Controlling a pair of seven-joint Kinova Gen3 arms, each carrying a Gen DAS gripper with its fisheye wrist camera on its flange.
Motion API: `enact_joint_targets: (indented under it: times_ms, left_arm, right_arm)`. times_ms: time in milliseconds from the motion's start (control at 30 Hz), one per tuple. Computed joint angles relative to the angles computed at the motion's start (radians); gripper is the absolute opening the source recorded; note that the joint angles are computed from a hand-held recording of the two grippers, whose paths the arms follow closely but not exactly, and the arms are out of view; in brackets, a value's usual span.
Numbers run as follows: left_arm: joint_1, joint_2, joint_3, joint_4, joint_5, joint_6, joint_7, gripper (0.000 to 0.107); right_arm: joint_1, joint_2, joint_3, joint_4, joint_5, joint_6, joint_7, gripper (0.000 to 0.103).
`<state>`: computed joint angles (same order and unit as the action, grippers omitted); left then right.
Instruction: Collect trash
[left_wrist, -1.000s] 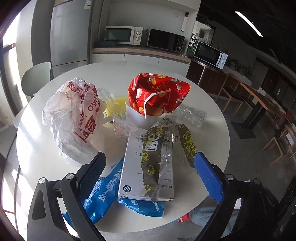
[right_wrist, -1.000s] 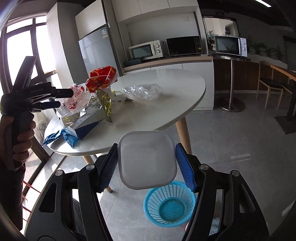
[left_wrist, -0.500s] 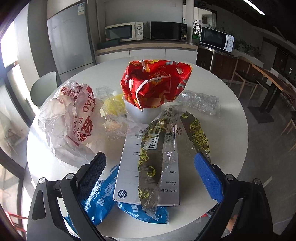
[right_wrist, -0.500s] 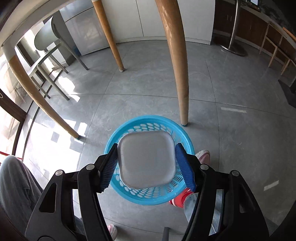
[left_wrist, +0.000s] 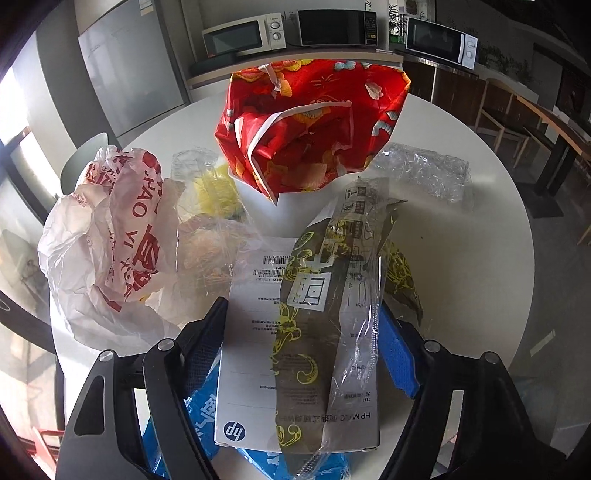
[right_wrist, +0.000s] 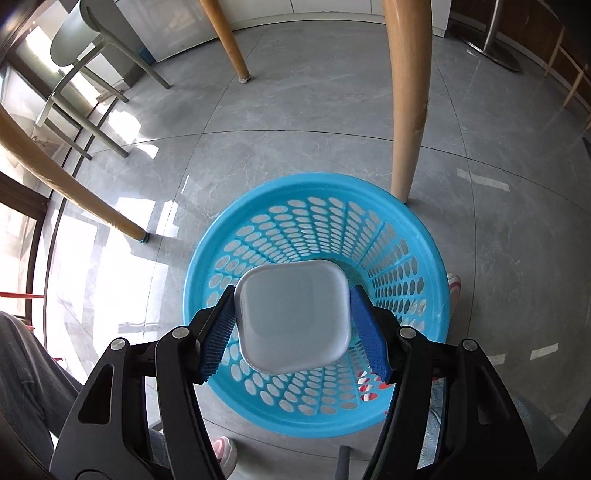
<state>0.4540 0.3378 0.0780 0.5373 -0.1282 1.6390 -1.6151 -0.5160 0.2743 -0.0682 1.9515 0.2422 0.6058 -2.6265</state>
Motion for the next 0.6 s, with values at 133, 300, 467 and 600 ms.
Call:
enact_joint_targets:
  times_ms: [133, 300, 467, 600]
  left_arm:
    - [-0.019, -0.026, 0.006, 0.031, 0.027, -0.021, 0.017, 0.075]
    - [-0.030, -0.070, 0.022, 0.076, 0.036, -0.060, 0.008, 0.076]
    - [-0.008, -0.032, 0.015, 0.039, 0.004, -0.020, 0.002, 0.076]
    - [-0.032, -0.037, 0.012, 0.059, 0.030, -0.031, 0.039, 0.076]
  right_arm:
    - [0.003, -0.011, 0.002, 0.015, -0.008, -0.002, -0.015, 0.059]
    - [0.009, -0.033, -0.001, 0.035, -0.010, -0.005, -0.042, 0.059]
    - [0.015, -0.044, -0.011, 0.050, -0.016, -0.009, -0.044, 0.059]
    - [0.019, -0.064, -0.010, 0.065, -0.011, -0.014, -0.060, 0.059]
